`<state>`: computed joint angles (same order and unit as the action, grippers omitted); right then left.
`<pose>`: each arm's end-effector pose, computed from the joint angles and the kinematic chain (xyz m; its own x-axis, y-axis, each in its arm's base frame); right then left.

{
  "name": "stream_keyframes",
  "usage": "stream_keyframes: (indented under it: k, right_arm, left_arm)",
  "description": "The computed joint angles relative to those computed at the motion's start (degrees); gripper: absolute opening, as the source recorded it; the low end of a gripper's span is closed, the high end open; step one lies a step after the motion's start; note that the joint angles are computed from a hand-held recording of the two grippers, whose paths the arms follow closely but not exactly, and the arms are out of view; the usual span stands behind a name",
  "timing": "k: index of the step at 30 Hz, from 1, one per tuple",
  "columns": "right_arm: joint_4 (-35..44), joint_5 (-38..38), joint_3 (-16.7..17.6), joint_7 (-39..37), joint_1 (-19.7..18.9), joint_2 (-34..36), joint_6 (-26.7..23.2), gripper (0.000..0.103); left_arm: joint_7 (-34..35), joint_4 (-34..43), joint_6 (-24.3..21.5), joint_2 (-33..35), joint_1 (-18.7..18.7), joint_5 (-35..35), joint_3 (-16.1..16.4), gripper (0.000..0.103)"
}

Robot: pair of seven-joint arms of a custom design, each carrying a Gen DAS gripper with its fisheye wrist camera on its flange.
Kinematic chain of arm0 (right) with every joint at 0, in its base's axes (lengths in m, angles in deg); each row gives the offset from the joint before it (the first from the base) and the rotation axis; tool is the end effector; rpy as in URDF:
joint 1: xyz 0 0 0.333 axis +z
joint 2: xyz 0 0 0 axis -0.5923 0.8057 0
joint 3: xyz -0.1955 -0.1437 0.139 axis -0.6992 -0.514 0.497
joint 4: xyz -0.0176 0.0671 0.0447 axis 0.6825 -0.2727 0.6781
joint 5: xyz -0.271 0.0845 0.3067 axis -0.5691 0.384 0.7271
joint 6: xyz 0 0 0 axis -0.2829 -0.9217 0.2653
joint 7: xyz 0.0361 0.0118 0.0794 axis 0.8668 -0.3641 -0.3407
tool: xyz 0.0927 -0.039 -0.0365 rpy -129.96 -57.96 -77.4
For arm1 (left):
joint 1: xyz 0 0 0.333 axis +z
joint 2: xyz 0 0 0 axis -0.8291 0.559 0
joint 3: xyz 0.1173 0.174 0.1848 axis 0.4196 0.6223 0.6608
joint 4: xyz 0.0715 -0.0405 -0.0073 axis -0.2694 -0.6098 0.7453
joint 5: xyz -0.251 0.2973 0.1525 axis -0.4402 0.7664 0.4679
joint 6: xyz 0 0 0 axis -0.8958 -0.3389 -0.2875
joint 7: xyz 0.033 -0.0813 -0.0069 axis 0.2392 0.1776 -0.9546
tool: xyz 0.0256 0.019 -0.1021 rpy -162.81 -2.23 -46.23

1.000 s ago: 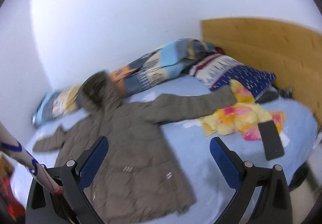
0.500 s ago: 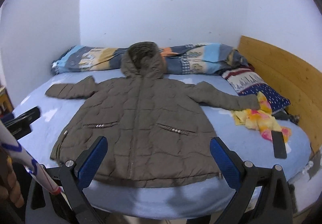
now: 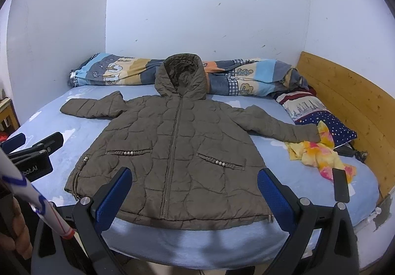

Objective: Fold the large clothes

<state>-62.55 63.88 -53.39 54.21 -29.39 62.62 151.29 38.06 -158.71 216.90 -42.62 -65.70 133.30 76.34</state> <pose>0.6205 0.0726 0.4882 0.1392 -0.9859 0.0933 -0.5044 -0.1517 -0.8500 0.6213 -0.2055 0.4914 0.2527 -0.9653 0.0656 -0.5410 -0.1972 -0.8175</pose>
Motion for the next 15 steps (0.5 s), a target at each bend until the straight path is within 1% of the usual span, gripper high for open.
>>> stream_keyframes:
  k: [1, 3, 7, 13, 15]
  right_arm:
    - [0.6, -1.9, -0.4, 2.0, 0.4, 0.4, -0.3, 0.103]
    - [0.6, 1.0, 0.4, -0.5, -0.1, 0.5, -0.3, 0.103]
    - [0.5, 4.7, 1.0, -3.7, -0.3, 0.7, -0.4, 0.103]
    - [0.3, 13.2, 2.4, -11.1, -1.2, 0.7, -0.2, 0.103]
    - [0.3, 17.0, 3.1, -14.4, -1.6, 0.7, -0.3, 0.103]
  left_arm:
    - [0.3, 0.0, 0.1, -0.1, 0.1, -0.2, 0.0, 0.103]
    - [0.8, 0.1, -0.1, -0.1, 0.1, -0.5, -0.1, 0.103]
    - [1.3, 0.7, -0.6, 0.4, -0.2, -0.4, -0.1, 0.103]
    - [1.1, 1.1, -1.5, 0.6, -0.9, 0.6, -0.2, 0.103]
    - [2.4, 1.7, -1.7, 1.0, -1.0, -0.4, -0.4, 0.103]
